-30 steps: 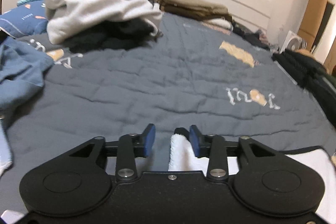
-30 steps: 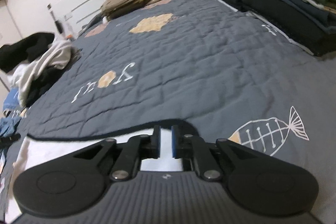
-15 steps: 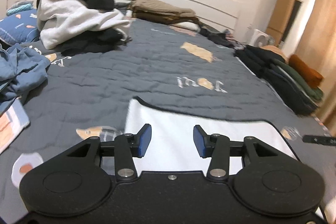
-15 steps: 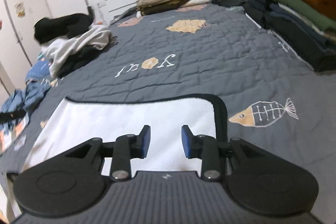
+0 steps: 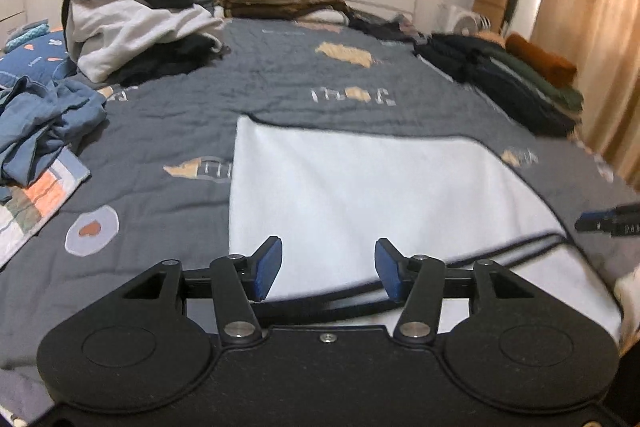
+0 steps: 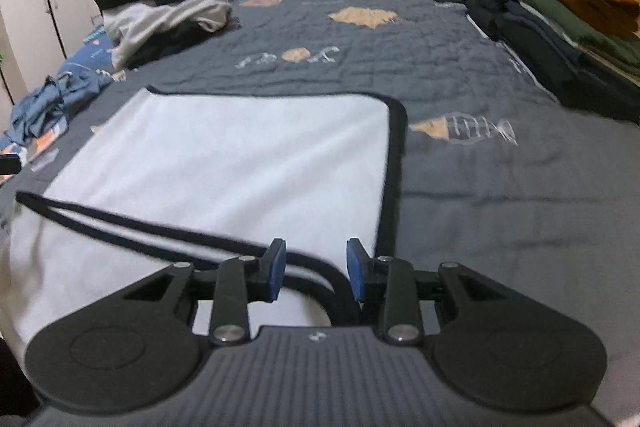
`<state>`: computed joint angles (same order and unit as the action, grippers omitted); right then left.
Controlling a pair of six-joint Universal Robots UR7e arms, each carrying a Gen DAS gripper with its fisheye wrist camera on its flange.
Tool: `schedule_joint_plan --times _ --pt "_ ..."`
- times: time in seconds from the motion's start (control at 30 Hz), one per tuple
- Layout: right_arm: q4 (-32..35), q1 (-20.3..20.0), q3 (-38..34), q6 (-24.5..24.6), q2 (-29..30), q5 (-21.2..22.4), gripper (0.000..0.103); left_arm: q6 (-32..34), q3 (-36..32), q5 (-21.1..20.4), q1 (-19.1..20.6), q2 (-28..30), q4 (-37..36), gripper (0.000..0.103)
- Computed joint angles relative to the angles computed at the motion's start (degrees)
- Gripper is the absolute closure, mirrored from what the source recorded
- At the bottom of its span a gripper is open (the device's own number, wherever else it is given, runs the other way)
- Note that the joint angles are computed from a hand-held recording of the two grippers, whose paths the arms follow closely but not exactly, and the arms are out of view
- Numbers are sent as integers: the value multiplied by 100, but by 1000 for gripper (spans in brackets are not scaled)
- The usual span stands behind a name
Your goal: Fold towel
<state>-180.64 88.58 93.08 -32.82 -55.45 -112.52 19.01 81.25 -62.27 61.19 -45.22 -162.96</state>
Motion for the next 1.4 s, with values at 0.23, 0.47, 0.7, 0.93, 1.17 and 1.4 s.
schedule_joint_plan --times 0.23,0.47,0.7,0.93,1.17,1.4 --pt "-23 -33 94 -15 6 -251 69 -97 165 191 23 -123 29 51" --pt "348 -22 -46 -49 140 -408 67 -210 81 121 30 -98 -4 49" --pt "340 13 -78 -17 213 -573 67 -107 147 36 -10 -117 -96 49" --pt "133 -20 109 219 -1 -82 98 -272 89 91 -16 -115 -150 49" --pt "460 -50 28 375 -33 110 98 -199 -27 292 18 -138 34 44" --pt "607 16 -61 199 108 -185 92 126 -124 1043 21 -43 553 42"
